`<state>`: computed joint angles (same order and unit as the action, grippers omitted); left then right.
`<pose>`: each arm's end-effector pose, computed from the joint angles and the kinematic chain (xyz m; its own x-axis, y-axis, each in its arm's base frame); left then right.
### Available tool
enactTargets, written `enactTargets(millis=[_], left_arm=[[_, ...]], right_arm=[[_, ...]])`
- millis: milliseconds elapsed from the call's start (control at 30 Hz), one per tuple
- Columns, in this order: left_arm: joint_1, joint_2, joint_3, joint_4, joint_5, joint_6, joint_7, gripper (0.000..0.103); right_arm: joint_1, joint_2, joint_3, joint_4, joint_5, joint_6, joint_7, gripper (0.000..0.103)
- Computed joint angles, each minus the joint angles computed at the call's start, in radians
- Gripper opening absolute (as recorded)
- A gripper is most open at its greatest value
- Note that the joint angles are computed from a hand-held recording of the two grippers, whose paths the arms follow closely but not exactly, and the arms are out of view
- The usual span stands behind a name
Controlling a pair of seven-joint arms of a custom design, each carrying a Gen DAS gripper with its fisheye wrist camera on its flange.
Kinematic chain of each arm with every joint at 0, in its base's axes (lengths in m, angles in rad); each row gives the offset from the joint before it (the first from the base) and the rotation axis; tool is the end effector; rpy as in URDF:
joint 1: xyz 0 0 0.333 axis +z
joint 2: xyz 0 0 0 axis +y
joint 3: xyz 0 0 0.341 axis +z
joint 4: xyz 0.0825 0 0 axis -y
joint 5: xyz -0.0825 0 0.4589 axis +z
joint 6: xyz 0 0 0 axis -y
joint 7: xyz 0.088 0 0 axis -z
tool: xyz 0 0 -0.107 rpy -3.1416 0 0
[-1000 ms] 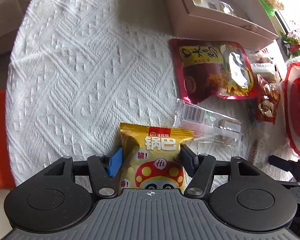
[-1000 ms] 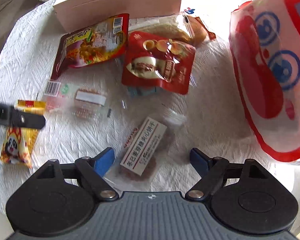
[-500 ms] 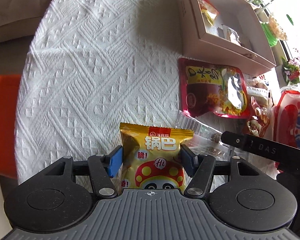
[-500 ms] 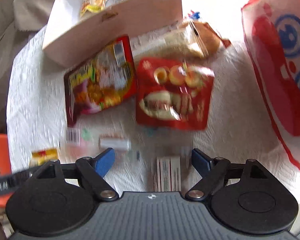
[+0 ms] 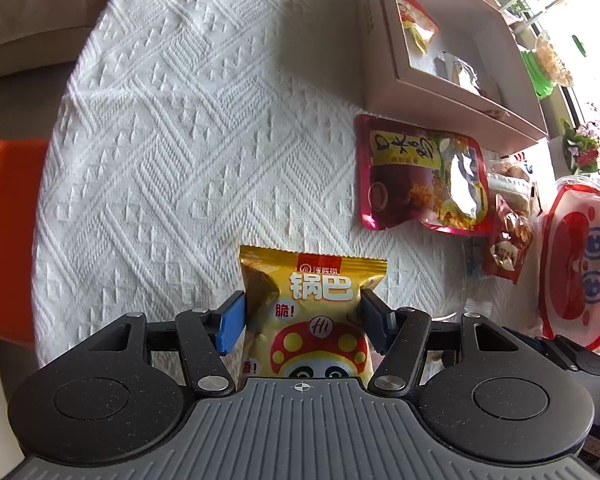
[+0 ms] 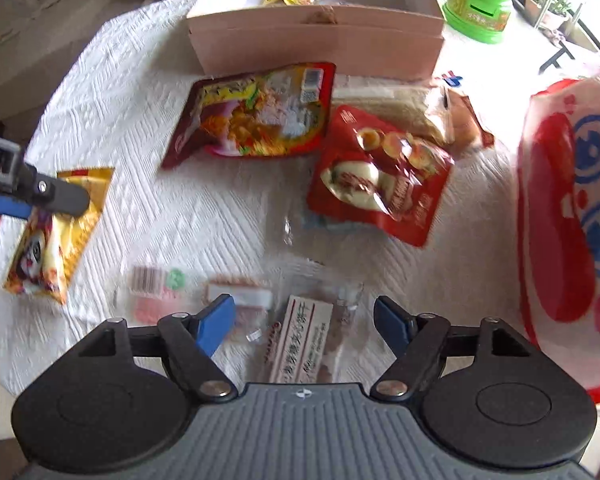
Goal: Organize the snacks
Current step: 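Hold the yellow bag in the left tool while the right tool reaches for another clear packet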
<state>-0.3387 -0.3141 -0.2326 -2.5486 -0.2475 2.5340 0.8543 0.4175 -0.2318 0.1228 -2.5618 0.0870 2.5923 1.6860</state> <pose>0.4241 -0.2672 0.3846 0.2919 -0.9154 0.2771 -0.9321 -0.3372 -0.1320 0.4340 0.2569 0.3464 0.3567 -0.9320 -0.0642 -0.9096 -0.3308 -0.2516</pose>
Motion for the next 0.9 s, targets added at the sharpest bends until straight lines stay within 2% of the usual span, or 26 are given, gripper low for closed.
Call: enactTargets(millis=[67, 167, 233, 367, 500, 667, 767, 833, 867, 900], left_arm=[[0.001, -0.004, -0.001, 0.002, 0.008, -0.019, 0.002, 0.066], [0.008, -0.01, -0.004, 0.004, 0.03, -0.048, -0.003, 0.066], [0.011, -0.017, -0.002, -0.003, 0.032, -0.054, -0.009, 0.066], [0.017, -0.027, 0.001, -0.011, 0.04, -0.062, -0.009, 0.066], [0.025, -0.029, 0.0, -0.013, 0.056, -0.072, -0.011, 0.066], [0.025, -0.029, 0.003, -0.013, 0.055, -0.084, -0.012, 0.066], [0.019, -0.025, 0.009, -0.012, 0.039, -0.086, 0.007, 0.066], [0.017, -0.022, 0.009, -0.013, 0.03, -0.082, 0.013, 0.066], [0.017, -0.021, 0.01, -0.013, 0.025, -0.079, 0.015, 0.066], [0.016, -0.022, 0.01, -0.015, 0.02, -0.076, 0.018, 0.066]], right_arm=[[-0.001, -0.021, -0.006, 0.007, 0.018, -0.056, 0.013, 0.076], [0.019, -0.055, -0.022, 0.007, 0.051, -0.087, -0.078, 0.076], [0.024, -0.06, -0.006, 0.007, 0.02, -0.09, -0.12, 0.076], [0.018, -0.046, 0.055, -0.015, -0.152, -0.011, -0.158, 0.076], [0.008, 0.041, 0.095, 0.03, -0.299, 0.081, -0.097, 0.076], [0.057, 0.142, 0.028, 0.144, -0.034, 0.022, -0.183, 0.076], [0.066, 0.148, 0.009, 0.167, 0.135, -0.041, -0.329, 0.076], [0.061, 0.146, 0.023, 0.154, 0.099, -0.052, -0.327, 0.076], [0.06, 0.135, 0.032, 0.134, 0.061, -0.029, -0.313, 0.075], [0.059, 0.116, 0.042, 0.107, 0.014, 0.002, -0.296, 0.065]])
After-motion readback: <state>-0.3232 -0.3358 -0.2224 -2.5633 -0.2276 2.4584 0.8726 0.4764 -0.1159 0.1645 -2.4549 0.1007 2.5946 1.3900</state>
